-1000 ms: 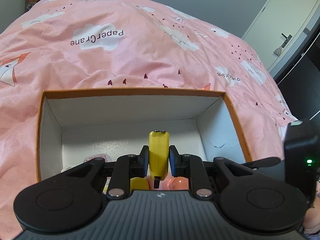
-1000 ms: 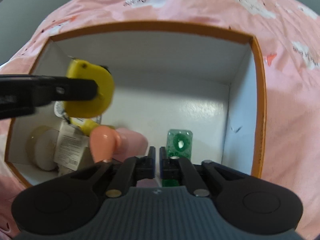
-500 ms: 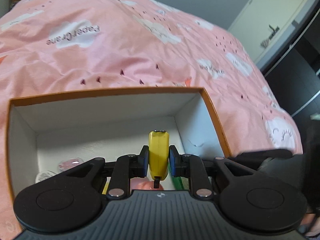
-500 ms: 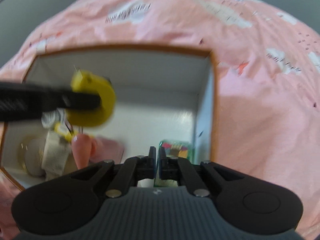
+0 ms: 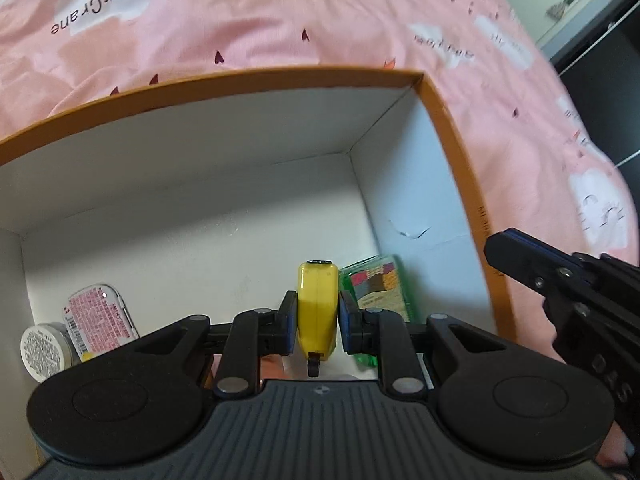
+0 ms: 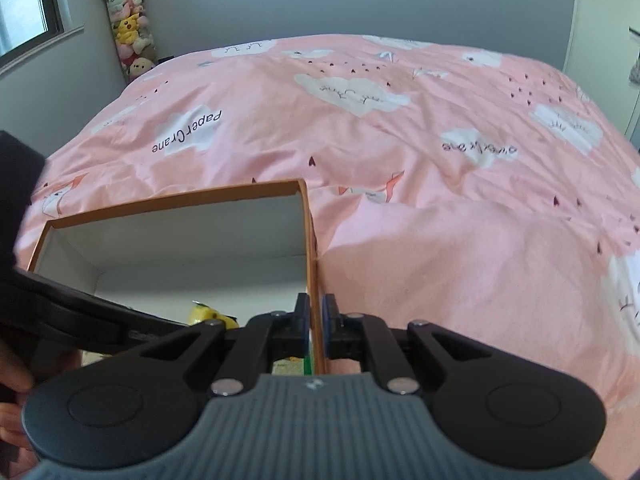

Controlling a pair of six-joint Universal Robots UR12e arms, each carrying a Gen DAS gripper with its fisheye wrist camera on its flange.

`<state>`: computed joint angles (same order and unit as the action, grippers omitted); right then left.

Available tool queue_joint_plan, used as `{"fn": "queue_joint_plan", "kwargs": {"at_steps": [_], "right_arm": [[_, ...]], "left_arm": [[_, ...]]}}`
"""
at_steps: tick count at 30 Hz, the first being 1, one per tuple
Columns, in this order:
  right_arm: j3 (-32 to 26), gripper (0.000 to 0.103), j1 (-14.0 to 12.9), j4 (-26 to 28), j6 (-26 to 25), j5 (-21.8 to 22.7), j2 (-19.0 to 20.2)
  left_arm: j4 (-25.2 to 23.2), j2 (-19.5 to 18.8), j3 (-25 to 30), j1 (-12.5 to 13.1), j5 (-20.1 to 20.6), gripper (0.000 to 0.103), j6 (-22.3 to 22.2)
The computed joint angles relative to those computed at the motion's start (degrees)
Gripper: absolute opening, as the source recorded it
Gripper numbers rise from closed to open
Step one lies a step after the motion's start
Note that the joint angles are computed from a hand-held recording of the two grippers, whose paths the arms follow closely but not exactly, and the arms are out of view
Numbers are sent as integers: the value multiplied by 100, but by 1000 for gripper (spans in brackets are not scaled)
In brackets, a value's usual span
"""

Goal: Organize rigid objects
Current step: 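Set the tape measure beside the green bottle and open the left tool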

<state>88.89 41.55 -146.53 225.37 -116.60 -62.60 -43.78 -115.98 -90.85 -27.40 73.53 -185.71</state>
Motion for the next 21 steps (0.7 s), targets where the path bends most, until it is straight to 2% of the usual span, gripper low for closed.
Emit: {"fn": "queue_joint_plan", "kwargs": {"at_steps": [5, 7, 10, 14, 16, 17, 19, 21], "right_arm": [[42, 7, 44, -92, -10, -16, 10], [77, 7, 57, -143, 1, -32, -3], [89, 8, 65, -154, -15, -41, -3], [80, 9, 67, -82, 12, -15, -8], [70, 9, 70, -62, 12, 2, -8], [63, 12, 70, -59, -2, 8, -4], [46, 17, 84, -28, -15, -9, 3], [41, 17, 103, -41, -22, -33, 1]], "left_arm": [[-652, -177, 322, -86, 213, 23, 186], [-674, -202, 349, -101, 267, 23, 255], [-730, -210, 378, -66, 102, 24, 226], [-548, -138, 326, -84, 256, 26, 268], [-381, -62, 235, -50, 101, 25, 319], [-348, -28, 206, -32, 26, 25, 302], [-215, 57, 129, -33, 132, 25, 188], [67, 167, -3, -37, 252, 25, 176]]}}
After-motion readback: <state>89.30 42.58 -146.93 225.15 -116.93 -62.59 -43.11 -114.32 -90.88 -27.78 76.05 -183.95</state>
